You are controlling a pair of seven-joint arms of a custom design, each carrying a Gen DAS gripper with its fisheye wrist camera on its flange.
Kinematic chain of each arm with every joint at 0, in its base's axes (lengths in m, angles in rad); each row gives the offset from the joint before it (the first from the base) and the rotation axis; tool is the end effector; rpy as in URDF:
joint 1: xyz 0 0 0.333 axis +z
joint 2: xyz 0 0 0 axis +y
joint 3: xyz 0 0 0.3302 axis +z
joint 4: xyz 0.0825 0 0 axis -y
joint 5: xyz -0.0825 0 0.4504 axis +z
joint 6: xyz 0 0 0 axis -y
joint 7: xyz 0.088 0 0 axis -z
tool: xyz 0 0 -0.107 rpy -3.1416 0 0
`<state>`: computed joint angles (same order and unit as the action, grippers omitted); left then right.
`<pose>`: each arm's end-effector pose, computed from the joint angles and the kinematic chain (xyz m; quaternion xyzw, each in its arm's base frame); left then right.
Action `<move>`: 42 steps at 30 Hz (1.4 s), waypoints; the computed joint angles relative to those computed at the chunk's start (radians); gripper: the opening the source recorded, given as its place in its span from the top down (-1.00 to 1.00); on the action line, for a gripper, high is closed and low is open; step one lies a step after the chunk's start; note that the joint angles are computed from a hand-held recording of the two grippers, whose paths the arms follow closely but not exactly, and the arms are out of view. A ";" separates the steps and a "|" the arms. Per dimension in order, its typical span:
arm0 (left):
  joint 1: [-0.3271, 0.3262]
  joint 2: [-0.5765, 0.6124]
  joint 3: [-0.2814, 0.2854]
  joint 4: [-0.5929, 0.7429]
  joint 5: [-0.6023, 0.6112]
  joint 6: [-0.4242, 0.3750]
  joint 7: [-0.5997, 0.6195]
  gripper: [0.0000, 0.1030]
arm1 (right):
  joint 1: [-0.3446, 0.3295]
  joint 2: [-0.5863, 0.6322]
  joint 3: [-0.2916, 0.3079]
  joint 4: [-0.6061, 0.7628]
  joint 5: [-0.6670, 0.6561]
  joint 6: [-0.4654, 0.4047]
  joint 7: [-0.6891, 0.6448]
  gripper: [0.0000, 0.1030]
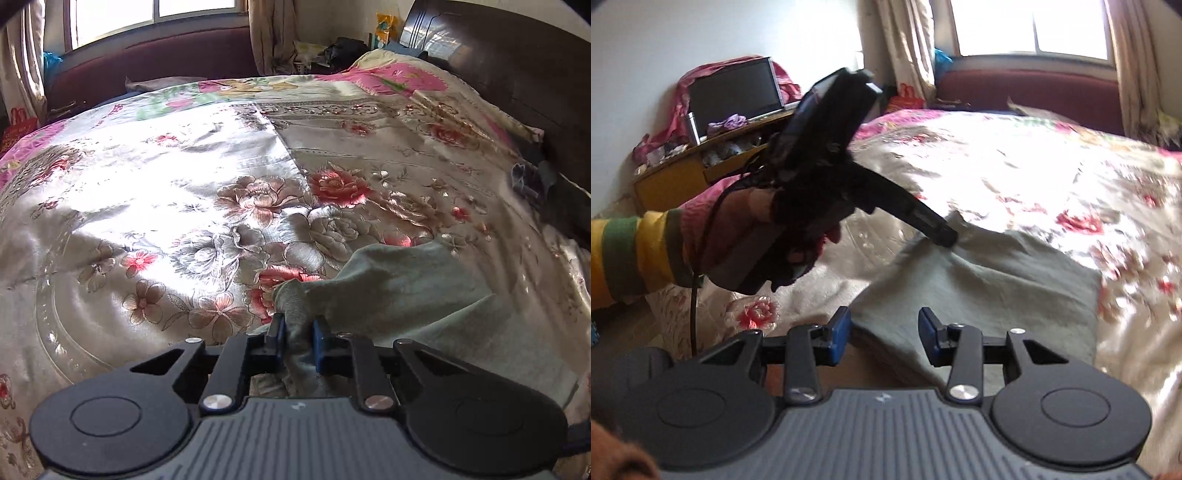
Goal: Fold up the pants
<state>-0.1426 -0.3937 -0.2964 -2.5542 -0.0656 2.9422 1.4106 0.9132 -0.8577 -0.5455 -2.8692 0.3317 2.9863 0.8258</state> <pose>0.4615 -0.2164 0.4654 -0.5708 0.7299 -0.3131 0.2083 0.3787 0.1363 0.4526 -0.8114 0.3398 -0.1346 0.4561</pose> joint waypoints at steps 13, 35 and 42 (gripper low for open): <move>0.290 -0.063 -0.232 -0.018 0.316 0.003 -0.294 0.35 | -0.037 0.075 0.034 0.054 0.108 -0.118 -0.022 0.57; -0.154 0.403 0.006 0.455 0.227 -0.247 0.219 0.01 | -0.122 0.060 -0.124 0.025 0.354 -0.071 0.024 0.62; -0.198 0.453 0.045 0.492 0.608 -0.326 -0.075 0.65 | -0.142 0.086 -0.110 0.026 0.381 -0.114 -0.015 0.64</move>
<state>-0.3402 0.0590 -0.2516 -2.0621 0.5424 2.6157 1.3354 0.7714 -0.7712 -0.6552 -2.8434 0.7128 2.8728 0.8104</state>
